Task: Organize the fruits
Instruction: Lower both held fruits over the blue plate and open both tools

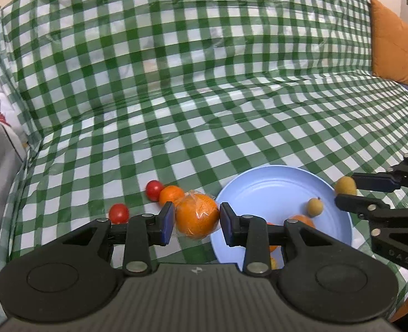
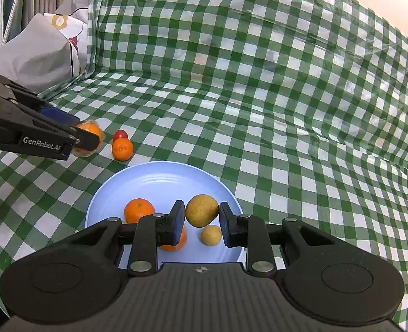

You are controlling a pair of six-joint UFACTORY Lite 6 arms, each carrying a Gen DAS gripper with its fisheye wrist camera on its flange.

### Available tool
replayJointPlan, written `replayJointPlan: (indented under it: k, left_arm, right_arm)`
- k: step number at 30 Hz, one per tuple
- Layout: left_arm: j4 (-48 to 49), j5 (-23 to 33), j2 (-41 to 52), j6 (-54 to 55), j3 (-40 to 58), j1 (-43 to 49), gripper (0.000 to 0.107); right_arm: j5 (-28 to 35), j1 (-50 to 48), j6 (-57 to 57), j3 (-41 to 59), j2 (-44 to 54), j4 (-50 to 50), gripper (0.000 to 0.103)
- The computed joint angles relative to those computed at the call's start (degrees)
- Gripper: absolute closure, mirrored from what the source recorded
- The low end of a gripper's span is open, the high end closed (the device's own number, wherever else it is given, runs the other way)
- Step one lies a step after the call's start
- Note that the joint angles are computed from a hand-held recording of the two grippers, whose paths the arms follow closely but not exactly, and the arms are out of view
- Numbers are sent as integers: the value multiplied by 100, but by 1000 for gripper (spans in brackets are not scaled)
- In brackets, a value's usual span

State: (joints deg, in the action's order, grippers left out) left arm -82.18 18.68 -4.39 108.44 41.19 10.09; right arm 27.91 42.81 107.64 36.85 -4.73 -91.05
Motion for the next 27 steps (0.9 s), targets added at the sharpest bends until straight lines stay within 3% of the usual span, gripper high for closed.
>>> replayJointPlan:
  k: [15, 27]
  left_arm:
    - [-2754, -315, 313, 3003, -190, -794, 68]
    - [-3232, -264, 337, 3455, -230, -1034, 68]
  right_arm:
    - [-125, -47, -393, 75, 111, 292, 74]
    - [-211, -90, -831, 200, 278, 546, 74]
